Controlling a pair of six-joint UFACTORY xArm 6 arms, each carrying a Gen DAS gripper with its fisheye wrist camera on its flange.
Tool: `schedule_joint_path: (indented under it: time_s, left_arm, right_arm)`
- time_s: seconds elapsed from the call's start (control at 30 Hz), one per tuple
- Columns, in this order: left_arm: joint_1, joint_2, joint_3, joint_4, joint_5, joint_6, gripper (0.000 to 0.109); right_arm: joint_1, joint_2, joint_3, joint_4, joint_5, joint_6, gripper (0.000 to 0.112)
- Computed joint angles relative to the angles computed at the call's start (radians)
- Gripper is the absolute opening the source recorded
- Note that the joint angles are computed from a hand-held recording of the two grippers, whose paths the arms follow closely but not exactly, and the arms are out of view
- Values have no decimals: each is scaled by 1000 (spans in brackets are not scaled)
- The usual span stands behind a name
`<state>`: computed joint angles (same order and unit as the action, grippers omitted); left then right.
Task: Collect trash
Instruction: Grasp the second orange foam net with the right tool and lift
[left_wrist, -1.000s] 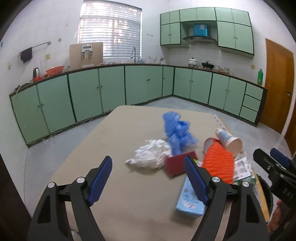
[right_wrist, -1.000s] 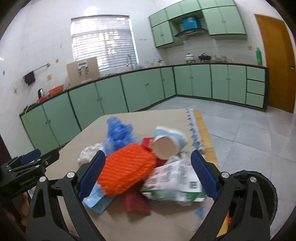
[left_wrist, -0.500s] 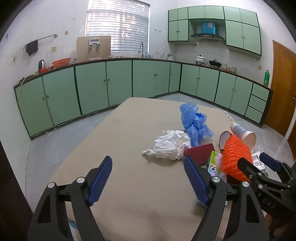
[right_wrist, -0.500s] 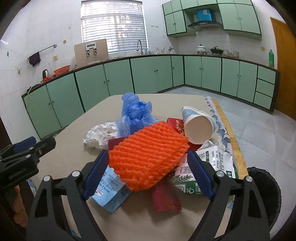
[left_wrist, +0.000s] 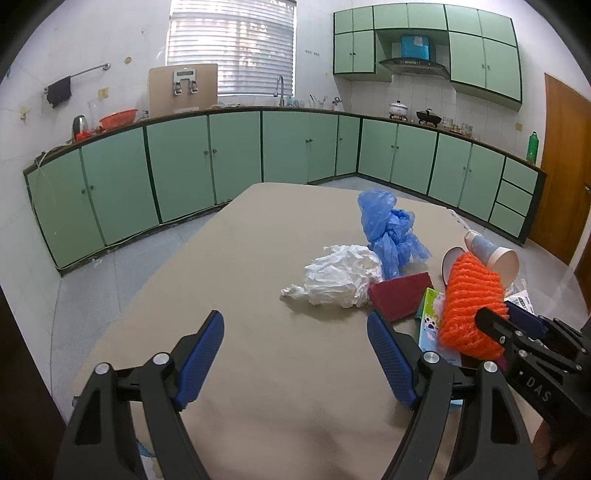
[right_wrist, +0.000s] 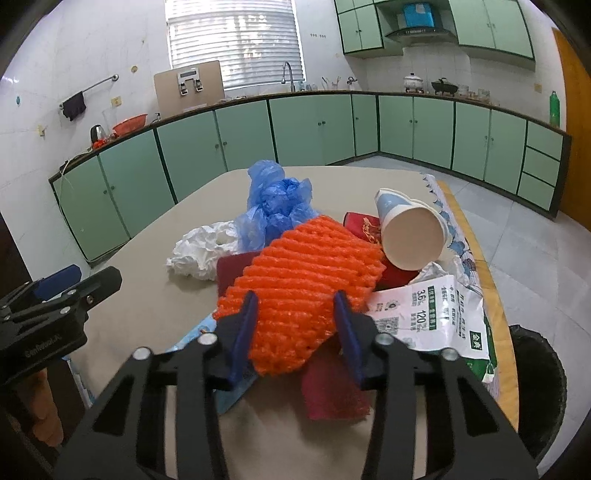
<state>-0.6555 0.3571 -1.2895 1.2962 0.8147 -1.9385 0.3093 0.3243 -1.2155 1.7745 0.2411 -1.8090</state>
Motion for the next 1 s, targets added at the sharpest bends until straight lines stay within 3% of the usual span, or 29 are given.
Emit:
schedule_joint_path:
  time_s: [0.13, 0.23, 0.63, 1.0]
  left_arm:
    - [-5, 13, -17, -5, 3, 15, 79]
    - [-8, 17, -25, -6, 2, 20, 79]
    - [-27, 28, -65, 4, -1, 32, 79]
    - [-52, 90, -156, -3, -25, 65, 79]
  right_arm:
    - [-9, -7, 4, 20, 15, -43, 22]
    - [-16, -21, 14, 27, 39, -64, 18]
    - [-80, -117, 62, 78, 137, -98, 17]
    - [-136, -174, 110, 125, 132, -170, 17]
